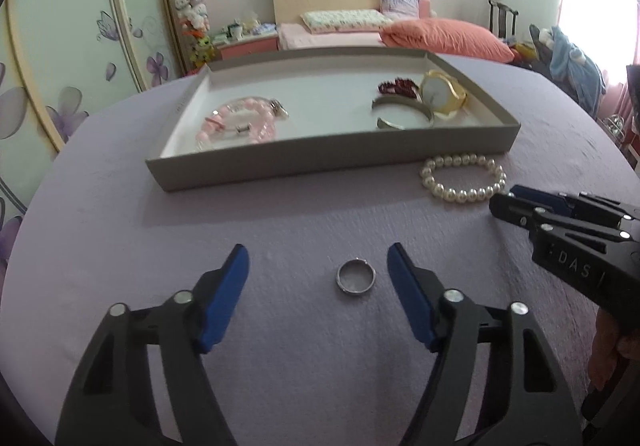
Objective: Organize jewelry
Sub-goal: 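Grasp the silver ring with the left tool while the right tool grasps a pearl drop earring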
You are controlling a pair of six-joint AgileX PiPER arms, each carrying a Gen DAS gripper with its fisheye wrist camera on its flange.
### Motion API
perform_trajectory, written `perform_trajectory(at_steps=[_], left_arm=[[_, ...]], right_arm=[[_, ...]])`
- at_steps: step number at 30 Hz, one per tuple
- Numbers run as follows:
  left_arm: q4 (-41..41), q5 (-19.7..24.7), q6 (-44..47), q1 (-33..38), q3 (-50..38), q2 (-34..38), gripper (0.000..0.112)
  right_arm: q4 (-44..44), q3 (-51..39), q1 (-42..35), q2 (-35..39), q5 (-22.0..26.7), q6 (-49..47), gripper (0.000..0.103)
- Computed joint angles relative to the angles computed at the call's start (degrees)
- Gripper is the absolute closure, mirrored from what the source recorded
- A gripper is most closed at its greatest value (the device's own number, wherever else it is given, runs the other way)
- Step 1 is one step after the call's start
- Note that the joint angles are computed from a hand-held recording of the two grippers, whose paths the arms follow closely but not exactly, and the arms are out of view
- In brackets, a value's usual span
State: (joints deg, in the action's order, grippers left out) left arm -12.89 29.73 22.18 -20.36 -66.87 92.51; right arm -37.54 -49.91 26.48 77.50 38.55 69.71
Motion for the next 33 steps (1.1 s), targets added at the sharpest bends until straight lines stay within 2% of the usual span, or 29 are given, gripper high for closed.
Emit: perform_trajectory(at_steps=[3, 10, 14, 21, 28, 33], left_arm=[[-1.26, 0.75, 1.26, 0.27, -0.39, 0.4, 0.047], [-3.44, 1.72, 3.05, 0.96, -0.62, 0.48, 0.047], [-4.14, 2.19, 4.38, 0.93, -0.47, 0.47, 0.052], [-2.68, 2.8, 4.65, -0.47, 0.15, 0.38, 0.067], [-4.15, 2.29, 7.91, -1.61, 1.35, -0.32, 0.09], [-6.21, 2.92, 9.25, -0.84, 0.87, 0.06, 0.09]], right_arm=[[0.26, 0.01, 0.04, -0.03, -0.07, -0.52, 0.089], [1.19, 0.98, -0.26, -1.46, -0.36, -1.56, 0.089], [0.88, 1.48, 0.39, -2.16, 0.28, -0.73, 0.089], [1.44, 1.38, 0.34, -2.32, -0.06, -0.65, 0.089], [1.57, 1.28, 0.26, -2.24, -0.25, -0.64, 0.089], [1.67, 1.6, 0.12, -2.64, -0.47, -0.46, 0.089]])
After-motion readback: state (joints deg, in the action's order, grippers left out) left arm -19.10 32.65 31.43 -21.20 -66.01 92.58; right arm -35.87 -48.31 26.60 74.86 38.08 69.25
